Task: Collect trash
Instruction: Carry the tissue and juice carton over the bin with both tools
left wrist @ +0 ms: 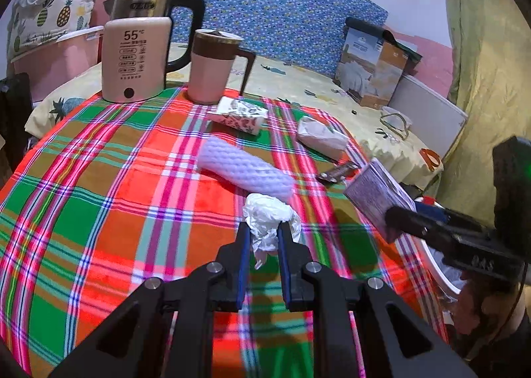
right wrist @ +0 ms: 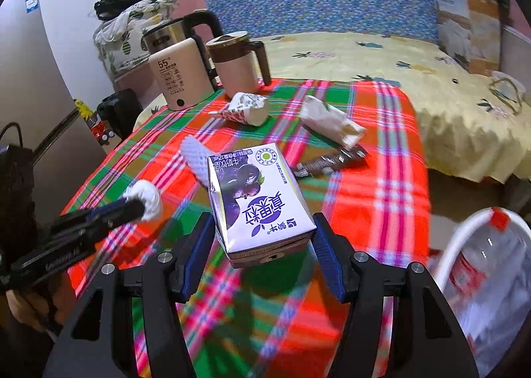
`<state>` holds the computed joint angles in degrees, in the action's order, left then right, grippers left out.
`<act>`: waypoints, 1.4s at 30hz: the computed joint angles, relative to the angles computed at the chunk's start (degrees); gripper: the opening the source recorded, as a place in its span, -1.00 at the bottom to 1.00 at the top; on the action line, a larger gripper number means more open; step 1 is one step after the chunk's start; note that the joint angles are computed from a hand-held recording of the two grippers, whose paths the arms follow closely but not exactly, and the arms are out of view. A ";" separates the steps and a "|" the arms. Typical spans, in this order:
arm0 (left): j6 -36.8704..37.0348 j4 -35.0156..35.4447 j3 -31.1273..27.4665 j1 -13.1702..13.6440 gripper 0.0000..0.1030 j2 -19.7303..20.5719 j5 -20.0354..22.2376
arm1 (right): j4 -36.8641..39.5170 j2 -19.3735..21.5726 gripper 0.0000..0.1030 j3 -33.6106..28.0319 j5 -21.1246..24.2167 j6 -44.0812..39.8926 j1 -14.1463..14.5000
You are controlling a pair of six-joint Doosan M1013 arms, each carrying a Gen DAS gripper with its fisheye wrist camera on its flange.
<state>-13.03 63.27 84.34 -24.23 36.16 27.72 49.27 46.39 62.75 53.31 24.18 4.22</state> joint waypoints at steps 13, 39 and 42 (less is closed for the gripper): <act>8.44 -4.51 -3.20 -3.00 -0.67 0.82 0.04 | 3.92 -3.73 0.18 6.82 -4.02 -2.23 -3.29; 41.73 -25.43 -20.71 -6.35 -0.67 9.54 0.47 | 6.48 -3.93 0.18 8.35 -11.01 2.87 -8.37; 45.46 -28.56 -22.39 -6.32 -0.67 10.48 0.33 | 6.16 -3.89 0.18 8.47 -11.70 3.86 -8.83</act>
